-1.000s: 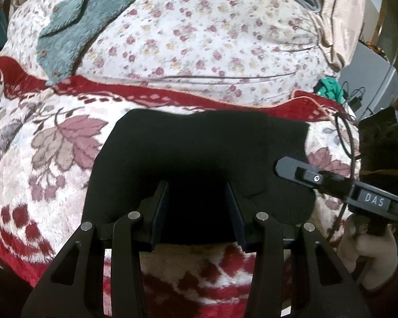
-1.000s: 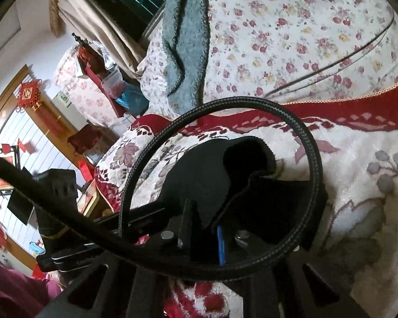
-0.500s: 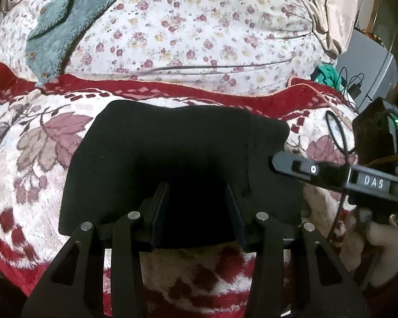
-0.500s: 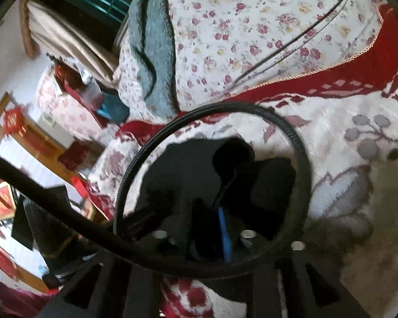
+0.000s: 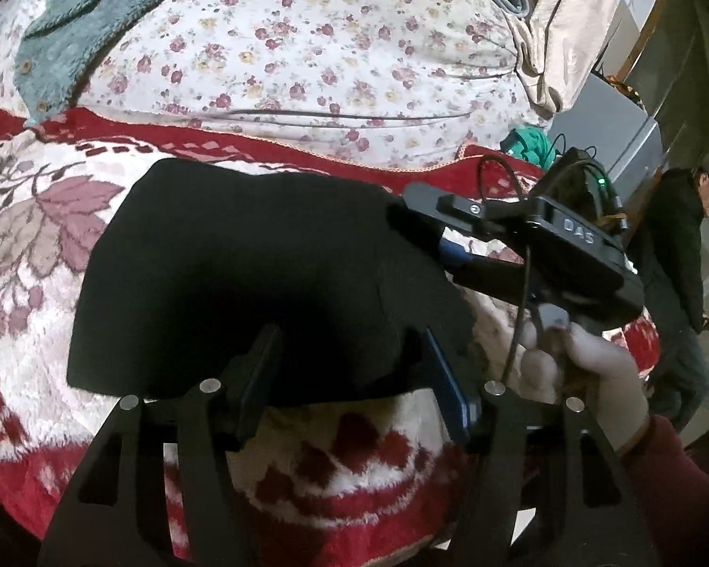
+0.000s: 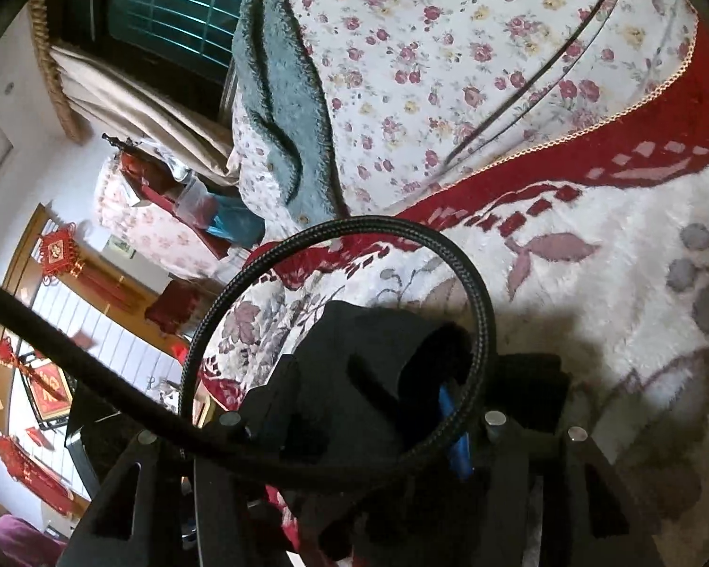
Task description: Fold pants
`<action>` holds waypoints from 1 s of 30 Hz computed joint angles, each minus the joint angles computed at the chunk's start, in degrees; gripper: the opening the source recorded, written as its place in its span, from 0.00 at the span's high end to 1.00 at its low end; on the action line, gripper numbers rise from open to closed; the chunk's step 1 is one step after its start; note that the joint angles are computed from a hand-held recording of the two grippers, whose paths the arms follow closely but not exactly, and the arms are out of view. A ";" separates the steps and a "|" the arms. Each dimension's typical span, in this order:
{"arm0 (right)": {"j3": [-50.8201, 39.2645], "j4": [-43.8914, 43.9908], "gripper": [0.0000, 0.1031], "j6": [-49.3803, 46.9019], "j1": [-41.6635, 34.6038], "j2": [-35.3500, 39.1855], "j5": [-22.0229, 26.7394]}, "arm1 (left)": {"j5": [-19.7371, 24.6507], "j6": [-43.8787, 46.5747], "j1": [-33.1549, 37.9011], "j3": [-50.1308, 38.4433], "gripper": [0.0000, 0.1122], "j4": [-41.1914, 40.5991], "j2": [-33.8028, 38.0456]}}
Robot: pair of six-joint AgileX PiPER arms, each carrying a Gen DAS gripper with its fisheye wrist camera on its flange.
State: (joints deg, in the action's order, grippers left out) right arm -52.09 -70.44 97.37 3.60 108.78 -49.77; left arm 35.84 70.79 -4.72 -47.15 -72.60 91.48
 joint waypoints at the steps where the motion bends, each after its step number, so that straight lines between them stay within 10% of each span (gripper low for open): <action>1: -0.39 -0.19 0.49 0.46 0.11 0.46 0.30 | 0.70 0.05 0.60 0.26 0.46 -0.28 0.07; 30: -0.76 1.19 0.49 1.11 -0.46 3.33 -3.26 | 18.31 -11.13 11.52 -0.38 0.44 -1.84 6.15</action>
State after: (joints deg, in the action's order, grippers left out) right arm -52.85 -69.25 98.48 3.14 112.11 -53.03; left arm 54.15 59.67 6.80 -47.53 -74.44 97.64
